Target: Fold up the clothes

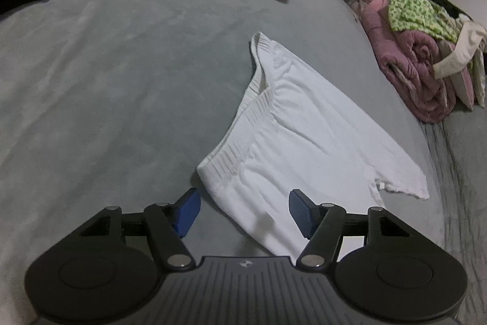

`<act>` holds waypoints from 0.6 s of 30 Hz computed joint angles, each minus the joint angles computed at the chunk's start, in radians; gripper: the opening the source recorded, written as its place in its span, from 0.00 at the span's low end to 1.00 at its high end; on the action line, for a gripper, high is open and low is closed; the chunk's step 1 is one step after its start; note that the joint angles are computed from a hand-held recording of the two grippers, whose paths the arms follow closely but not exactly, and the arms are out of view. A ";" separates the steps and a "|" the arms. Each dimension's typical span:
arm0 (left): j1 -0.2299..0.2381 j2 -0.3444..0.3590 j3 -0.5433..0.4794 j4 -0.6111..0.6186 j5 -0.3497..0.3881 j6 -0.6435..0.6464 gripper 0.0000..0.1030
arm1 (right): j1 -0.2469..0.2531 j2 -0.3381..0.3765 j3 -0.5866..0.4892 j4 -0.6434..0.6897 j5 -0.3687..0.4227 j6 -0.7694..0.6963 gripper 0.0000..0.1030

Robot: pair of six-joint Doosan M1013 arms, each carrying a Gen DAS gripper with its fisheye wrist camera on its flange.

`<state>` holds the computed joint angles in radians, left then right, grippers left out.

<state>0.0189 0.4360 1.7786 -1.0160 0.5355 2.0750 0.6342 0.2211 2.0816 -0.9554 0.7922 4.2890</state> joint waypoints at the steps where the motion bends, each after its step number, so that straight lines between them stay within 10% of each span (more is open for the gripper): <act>1: 0.002 0.001 0.000 -0.006 0.001 0.000 0.61 | -0.003 -0.002 0.006 -0.016 -0.008 0.029 0.36; 18: 0.003 0.001 0.004 -0.019 -0.008 0.036 0.60 | -0.033 0.024 -0.024 0.046 0.040 -0.055 0.21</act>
<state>0.0220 0.4374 1.7823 -1.0346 0.5277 2.1113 0.6016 0.2450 2.0580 -0.9092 0.8319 4.2345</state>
